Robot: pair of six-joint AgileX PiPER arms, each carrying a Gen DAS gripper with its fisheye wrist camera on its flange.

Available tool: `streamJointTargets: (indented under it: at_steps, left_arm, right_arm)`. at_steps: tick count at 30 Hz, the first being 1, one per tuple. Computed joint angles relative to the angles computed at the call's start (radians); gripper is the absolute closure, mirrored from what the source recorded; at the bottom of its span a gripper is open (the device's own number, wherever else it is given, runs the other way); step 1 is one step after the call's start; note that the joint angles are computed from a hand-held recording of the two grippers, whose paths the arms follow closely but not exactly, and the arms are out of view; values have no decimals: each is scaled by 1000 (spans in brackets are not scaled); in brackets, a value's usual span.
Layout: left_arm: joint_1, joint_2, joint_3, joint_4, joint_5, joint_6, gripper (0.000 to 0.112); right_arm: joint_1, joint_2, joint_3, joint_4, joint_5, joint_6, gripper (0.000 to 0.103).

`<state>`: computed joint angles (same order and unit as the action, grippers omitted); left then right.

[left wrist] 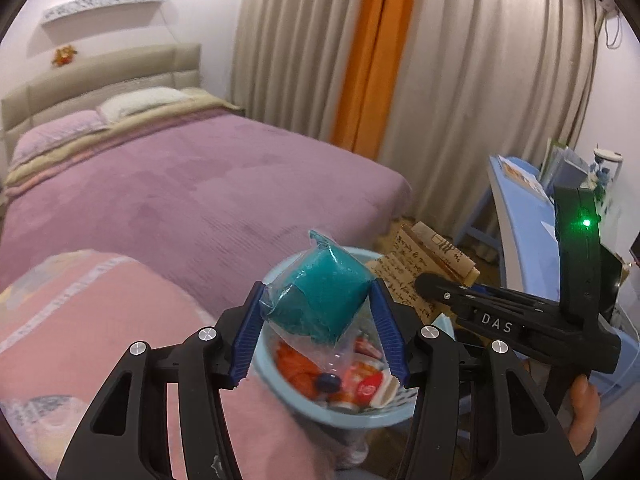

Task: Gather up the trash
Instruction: 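Carry the teal packet and booklet over the basket and open both tools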

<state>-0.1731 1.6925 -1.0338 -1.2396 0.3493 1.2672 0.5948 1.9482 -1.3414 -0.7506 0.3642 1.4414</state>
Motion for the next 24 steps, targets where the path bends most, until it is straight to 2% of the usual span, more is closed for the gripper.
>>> streamJointTargets:
  at_steps: [5,6,7,8,9,11,14,20,24]
  left_arm:
    - [-46,87,-47,40,-13,-48,60]
    - [-61,98,-57,49,-20,-63,59]
    - [-75,117,-74,77,-25,-94,51]
    - [-76,123,-80,97,-28,-115,43]
    - [-79,130,-77,85,-41,-106,41]
    - [-67,134,-70,67,-31,-85,37]
    - [-57,128,-50,76,-41,-96,34]
    - [29,38,79,-128,-19,108,30]
    - [72,-46,181,-276,-34,263,29]
  right_arm:
    - [-42,7,40,58,-28,-45,72]
    - [-42,11,41,63,-28,-48,70]
    - [-45,18,40,97,-30,-76,68]
    - [-48,26,40,122,-33,-96,62]
    - [-53,27,47,123,-38,-95,52]
    - [-49,38,47,108,-29,-71,44]
    - [-40,35,68,72,-27,-20,44]
    - [10,6,107,-90,-14,148,44]
    - [88,-7,76,-146,51,187,44]
